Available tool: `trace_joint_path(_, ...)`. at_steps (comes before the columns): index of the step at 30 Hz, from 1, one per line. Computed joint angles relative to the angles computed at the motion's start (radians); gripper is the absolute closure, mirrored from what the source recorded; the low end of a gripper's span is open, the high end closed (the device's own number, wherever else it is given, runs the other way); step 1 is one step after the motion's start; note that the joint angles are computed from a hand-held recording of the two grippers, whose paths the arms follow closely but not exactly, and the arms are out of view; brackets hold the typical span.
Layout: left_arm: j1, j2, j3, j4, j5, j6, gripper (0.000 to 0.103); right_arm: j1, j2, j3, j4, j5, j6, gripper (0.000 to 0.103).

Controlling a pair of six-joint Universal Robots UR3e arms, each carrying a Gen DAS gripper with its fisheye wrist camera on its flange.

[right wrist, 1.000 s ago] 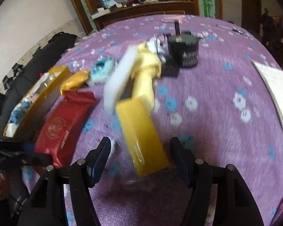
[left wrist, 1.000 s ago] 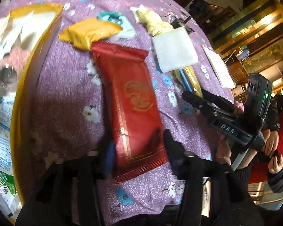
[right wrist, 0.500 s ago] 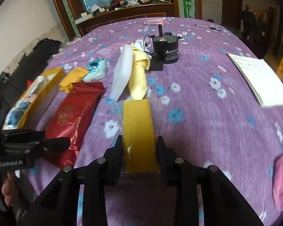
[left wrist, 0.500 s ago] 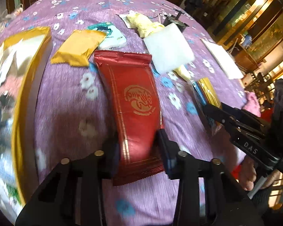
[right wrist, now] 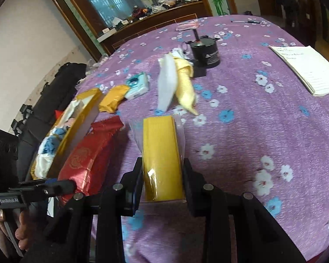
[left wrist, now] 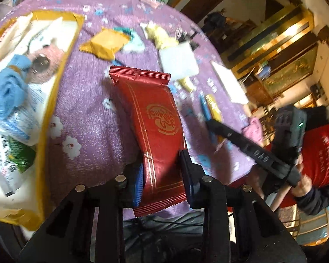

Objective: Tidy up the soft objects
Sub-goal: 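Carry the red packet and yellow pack into the foam box and open both grippers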

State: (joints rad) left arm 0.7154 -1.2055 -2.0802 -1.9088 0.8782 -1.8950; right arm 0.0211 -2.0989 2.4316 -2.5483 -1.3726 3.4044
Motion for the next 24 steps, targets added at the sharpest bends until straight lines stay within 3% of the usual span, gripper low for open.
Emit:
trace_joint_path(7,0.216,-0.05,0.245,-0.406,-0.007,0.263,0.074,0.07,0.073,-0.043,-0.087,0.025,0.064,0.07)
trace_joint_path(11,0.313,-0.117,0.36,-0.476,-0.012,0.309,0.074,0.121,0.19,-0.109,-0.169,0.071,0.104,0.07)
trace_joint_path(16,0.35,-0.252,0.459,-0.389,-0.059,0.23,0.074,0.225,0.487,-0.351,-0.225,0.129,0.148,0.07)
trace_joint_path(24,0.275,-0.488,0.52,-0.085,-0.086,0.028,0.074,0.394,1.002,-1.024,-0.049,0.051,0.161,0.07)
